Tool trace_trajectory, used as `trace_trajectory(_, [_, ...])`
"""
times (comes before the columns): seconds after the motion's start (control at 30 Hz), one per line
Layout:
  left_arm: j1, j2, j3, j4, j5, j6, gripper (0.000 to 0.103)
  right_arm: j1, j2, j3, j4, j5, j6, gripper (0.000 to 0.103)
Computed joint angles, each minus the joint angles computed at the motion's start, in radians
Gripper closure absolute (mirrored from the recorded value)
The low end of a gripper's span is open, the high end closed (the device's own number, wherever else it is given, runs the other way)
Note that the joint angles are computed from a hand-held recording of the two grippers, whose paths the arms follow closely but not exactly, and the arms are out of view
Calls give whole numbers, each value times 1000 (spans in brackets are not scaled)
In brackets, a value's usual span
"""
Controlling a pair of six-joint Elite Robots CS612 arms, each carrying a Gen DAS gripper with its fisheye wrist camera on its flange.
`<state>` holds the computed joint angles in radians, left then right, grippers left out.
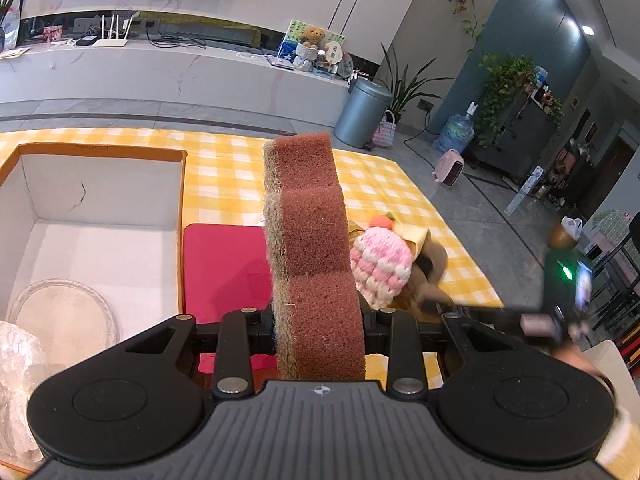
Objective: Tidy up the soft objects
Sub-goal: 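Grasp the brown plush toy with the right tool while the left holds the sponge, then carry the sponge and plush toy over the cardboard box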
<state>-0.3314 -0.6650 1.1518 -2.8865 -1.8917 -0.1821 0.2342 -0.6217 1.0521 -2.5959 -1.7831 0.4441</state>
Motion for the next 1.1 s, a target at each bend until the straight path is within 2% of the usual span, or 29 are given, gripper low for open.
trace_trajectory(0.07, [-1,-2,2,-1,9,0,66,5,-22,24,42,29,-55,65])
trace_trajectory(0.13, [-5,-7,10,-2,29,4,66,4,-29,31,64,70,-103,57])
trace_trajectory(0.17, [-7,-10,13,1,37,8,66,3,-27,30,56,74,-102,44])
trace_trajectory(0.2, [-8,-12,14,8,39,12,66,3,-23,23,58,66,-85,24])
trace_trajectory(0.23, [-8,-13,14,15,37,14,66,4,-17,11,69,46,-68,19])
trace_trajectory(0.3, [-8,-15,16,17,41,12,66,4,-9,0,73,17,-46,18])
trace_trajectory(0.4, [-15,-22,28,6,82,26,66,-9,1,-1,42,68,3,12])
trace_trajectory(0.5, [-19,-27,32,10,91,38,66,-17,17,-24,54,102,44,12])
trace_trajectory(0.6, [-12,-24,26,25,39,37,66,-14,37,-57,72,70,49,12])
trace_trajectory(0.67, [-11,-27,30,20,35,38,66,-13,49,-77,92,61,43,12])
trace_trajectory(0.73, [-13,-31,36,13,45,46,66,-12,54,-87,111,64,35,18])
trace_trajectory(0.83, [-8,-32,36,18,21,41,66,-12,48,-73,95,75,26,46])
trace_trajectory(0.9, [-7,-32,36,16,11,39,66,-9,42,-62,71,57,15,53])
trace_trajectory(1.1, [-8,-35,41,4,27,44,66,2,21,-32,42,35,-39,54])
